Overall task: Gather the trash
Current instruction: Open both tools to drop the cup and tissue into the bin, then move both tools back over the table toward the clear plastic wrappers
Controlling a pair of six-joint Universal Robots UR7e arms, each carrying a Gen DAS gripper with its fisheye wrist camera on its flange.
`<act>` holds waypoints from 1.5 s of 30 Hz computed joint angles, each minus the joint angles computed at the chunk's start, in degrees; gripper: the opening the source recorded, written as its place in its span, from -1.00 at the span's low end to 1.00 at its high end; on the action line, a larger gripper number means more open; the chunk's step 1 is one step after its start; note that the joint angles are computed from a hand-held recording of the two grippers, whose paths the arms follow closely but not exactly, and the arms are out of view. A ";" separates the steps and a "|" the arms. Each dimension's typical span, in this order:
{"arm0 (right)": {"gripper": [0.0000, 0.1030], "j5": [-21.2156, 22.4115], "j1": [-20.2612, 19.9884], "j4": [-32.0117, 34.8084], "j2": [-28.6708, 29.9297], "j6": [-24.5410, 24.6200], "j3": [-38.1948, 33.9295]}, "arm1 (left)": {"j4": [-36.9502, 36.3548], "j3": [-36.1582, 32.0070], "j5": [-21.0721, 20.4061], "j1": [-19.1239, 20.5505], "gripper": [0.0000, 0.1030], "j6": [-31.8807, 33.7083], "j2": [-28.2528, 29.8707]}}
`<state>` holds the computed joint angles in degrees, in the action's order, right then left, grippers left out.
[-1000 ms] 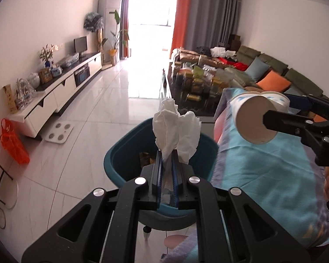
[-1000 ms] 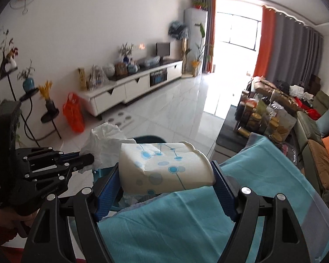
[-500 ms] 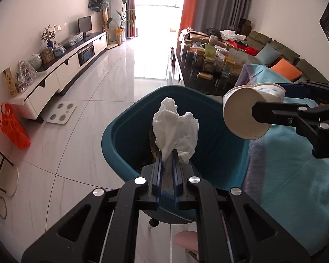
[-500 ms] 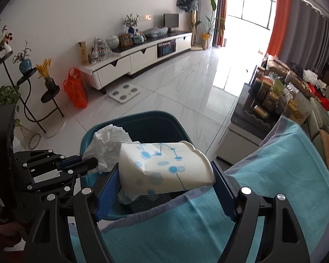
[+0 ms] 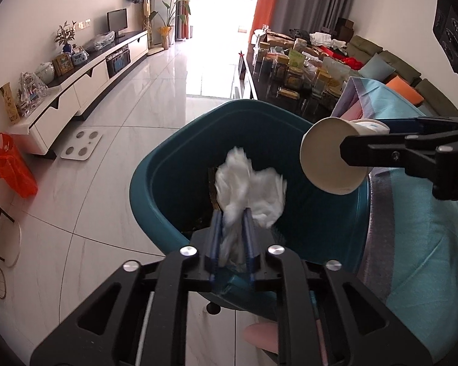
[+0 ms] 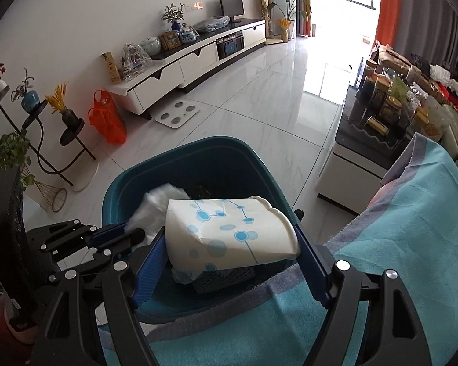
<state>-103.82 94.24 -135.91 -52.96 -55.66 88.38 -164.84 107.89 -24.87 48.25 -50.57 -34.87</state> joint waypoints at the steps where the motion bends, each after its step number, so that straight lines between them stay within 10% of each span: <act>1: 0.49 0.11 -0.06 0.18 -0.04 0.09 -0.06 | 0.68 -0.38 0.28 -0.18 -0.63 -0.59 0.15; 25: 0.72 8.70 -2.68 -2.32 -8.46 0.33 2.88 | 6.08 1.79 7.69 -8.36 -0.06 -7.61 -2.34; 37: 0.87 14.52 -8.57 -9.84 -17.09 1.98 7.00 | -6.85 -5.64 10.30 -14.97 0.81 9.79 3.47; 45: 0.87 18.02 -13.35 -12.41 -22.00 4.05 8.63 | -10.27 -12.20 8.08 -16.94 0.89 18.32 7.43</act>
<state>-85.80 80.89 -148.32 -74.96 -51.61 97.01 -175.11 95.69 -16.79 31.31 -32.25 -27.44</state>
